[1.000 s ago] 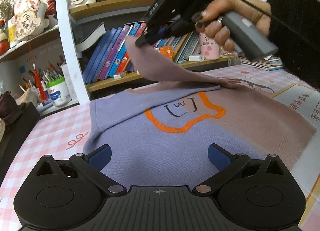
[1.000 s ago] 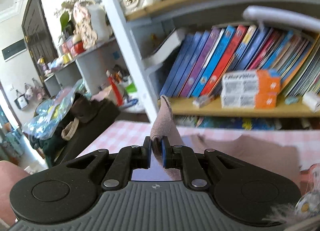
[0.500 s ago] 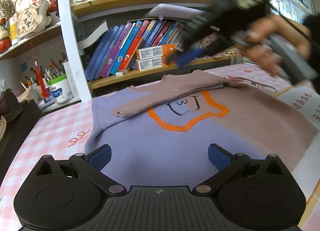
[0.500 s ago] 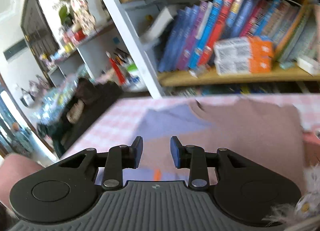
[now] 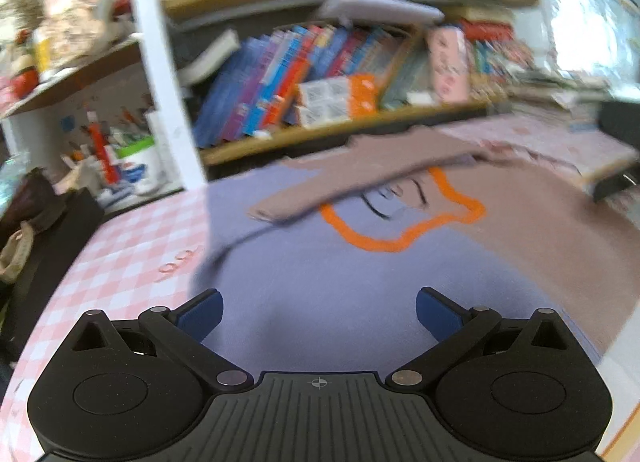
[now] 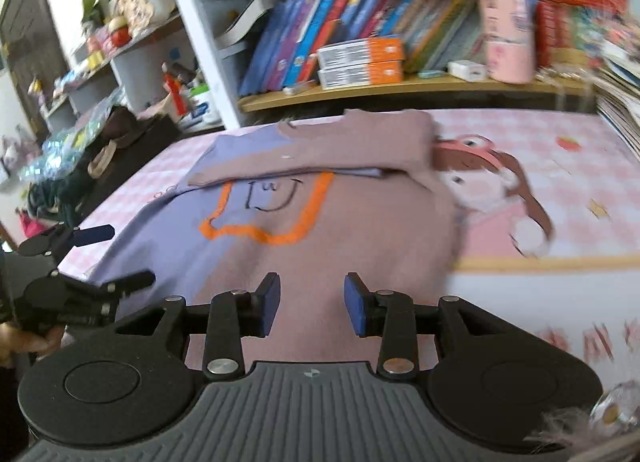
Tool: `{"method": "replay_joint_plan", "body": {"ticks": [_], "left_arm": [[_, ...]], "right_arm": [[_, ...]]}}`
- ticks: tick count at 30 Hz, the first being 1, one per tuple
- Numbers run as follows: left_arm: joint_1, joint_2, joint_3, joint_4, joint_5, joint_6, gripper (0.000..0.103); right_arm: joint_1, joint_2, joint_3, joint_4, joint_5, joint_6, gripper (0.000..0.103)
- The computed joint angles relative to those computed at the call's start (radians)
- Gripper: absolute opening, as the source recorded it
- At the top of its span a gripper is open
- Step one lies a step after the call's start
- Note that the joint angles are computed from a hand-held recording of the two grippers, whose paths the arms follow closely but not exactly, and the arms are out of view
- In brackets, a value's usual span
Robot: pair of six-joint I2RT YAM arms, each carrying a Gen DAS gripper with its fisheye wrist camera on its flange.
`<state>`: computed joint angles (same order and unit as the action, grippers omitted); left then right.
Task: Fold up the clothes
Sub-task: 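Grasp the lavender side edge with the left gripper while the right gripper grasps the pink hem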
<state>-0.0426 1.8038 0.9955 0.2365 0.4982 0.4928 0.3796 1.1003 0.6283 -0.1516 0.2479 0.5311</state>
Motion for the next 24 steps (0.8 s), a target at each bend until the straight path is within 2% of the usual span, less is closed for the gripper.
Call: {"method": "replay_joint_plan", "body": {"ticks": [1,6,10,11,13,15,18,20,24], "left_arm": [[0.014,-0.007,-0.017,0.036,0.001,-0.039,0.103],[0.112,-0.049,-0.034,-0.062,0.024,-0.143,0.102],[0.201,-0.098,-0.088,-0.088,0.071,-0.22,0.097],[0.221,-0.108,-0.1,-0.092,0.086,-0.235,0.093],[0.241,-0.111,-0.095,-0.132,0.121,-0.237,0.077],[0.244,-0.103,-0.066,-0.201,0.14,-0.212,0.04],[0.231,-0.085,-0.027,-0.278,0.142,-0.171,0.026],[0.222,-0.078,-0.029,-0.275,0.136,-0.17,0.024],[0.219,-0.06,0.0,-0.303,0.161,-0.193,0.011]], "right_arm": [[0.013,-0.045,-0.029,-0.013,0.019,0.019,0.036],[0.07,-0.19,-0.115,-0.101,0.13,0.068,0.038],[0.061,-0.282,-0.187,-0.117,0.125,0.117,0.041],[0.059,-0.294,-0.201,-0.112,0.122,0.129,0.041],[0.068,-0.314,-0.224,-0.105,0.124,0.148,0.041],[0.082,-0.326,-0.236,-0.103,0.129,0.158,0.041],[0.11,-0.351,-0.249,-0.109,0.141,0.175,0.04],[0.109,-0.354,-0.25,-0.118,0.138,0.188,0.038],[0.083,-0.334,-0.249,-0.103,0.109,0.193,0.029]]}}
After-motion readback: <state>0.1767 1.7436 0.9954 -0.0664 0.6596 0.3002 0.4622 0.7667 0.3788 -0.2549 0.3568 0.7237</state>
